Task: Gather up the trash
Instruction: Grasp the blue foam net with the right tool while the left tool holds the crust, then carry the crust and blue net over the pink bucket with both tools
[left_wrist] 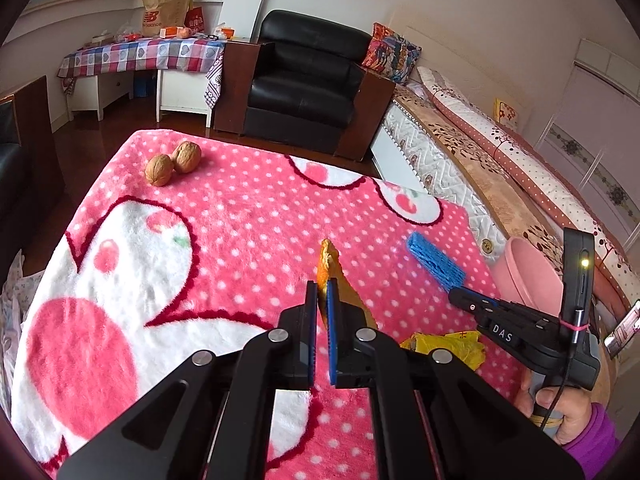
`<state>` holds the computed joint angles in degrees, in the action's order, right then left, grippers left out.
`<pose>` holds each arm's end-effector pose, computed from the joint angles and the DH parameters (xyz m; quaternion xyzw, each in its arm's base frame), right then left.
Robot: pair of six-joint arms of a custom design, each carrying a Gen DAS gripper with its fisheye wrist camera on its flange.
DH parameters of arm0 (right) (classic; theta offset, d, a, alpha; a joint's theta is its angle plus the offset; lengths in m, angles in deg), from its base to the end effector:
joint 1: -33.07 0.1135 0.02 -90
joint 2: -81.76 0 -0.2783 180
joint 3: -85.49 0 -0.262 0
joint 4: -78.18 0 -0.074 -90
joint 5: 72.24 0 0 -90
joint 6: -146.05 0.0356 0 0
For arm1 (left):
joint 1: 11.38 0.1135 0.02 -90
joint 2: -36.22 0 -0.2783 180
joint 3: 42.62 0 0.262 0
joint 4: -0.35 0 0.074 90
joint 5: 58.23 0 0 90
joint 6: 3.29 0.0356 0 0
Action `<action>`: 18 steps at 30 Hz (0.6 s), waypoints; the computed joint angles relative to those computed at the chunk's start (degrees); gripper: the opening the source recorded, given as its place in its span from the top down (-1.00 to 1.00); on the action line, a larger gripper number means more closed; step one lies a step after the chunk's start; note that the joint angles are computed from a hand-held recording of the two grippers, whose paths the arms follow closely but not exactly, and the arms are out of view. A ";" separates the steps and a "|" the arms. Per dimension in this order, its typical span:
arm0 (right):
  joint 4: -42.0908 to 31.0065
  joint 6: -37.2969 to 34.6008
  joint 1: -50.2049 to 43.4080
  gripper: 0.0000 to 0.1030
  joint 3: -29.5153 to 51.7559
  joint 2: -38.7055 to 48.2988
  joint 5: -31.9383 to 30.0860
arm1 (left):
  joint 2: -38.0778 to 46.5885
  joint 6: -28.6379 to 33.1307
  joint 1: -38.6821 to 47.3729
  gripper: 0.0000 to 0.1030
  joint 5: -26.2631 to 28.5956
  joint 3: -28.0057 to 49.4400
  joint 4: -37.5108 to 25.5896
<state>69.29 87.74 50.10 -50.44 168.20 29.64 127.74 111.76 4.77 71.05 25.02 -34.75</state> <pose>0.2549 0.0704 0.1298 0.1538 0.9263 0.0471 0.3408 0.3130 0.0672 0.1986 0.1600 0.8978 -0.2145 0.3497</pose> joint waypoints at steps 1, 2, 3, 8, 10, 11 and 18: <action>0.13 0.46 0.28 0.88 -1.05 -1.93 0.01 | -0.28 0.12 0.05 0.93 0.24 -0.07 -0.10; -0.10 0.89 0.70 0.88 -1.89 -3.77 0.13 | -0.72 0.16 -0.01 0.93 0.44 -0.29 -0.20; -0.45 1.65 1.30 0.88 -2.82 -5.96 0.43 | -1.23 0.22 -0.02 0.93 0.65 -0.55 -0.38; -3.50 6.53 5.42 0.89 -6.94 -17.22 1.71 | -4.80 1.41 0.23 0.93 2.25 -2.57 -1.30; -5.28 9.12 7.91 0.89 -8.11 -21.26 2.86 | -6.32 1.56 0.17 0.93 2.62 -3.56 -1.26; -6.36 10.21 9.18 0.89 -8.74 -23.24 3.58 | -7.12 1.63 0.12 0.93 2.91 -4.04 -1.44; -14.94 18.31 17.77 0.88 -11.26 -34.05 8.64 | -12.40 1.87 -1.13 0.93 3.04 -8.12 -1.44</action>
<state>54.35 106.05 67.87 -61.71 134.14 38.28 115.34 113.63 3.64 74.09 16.89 -36.19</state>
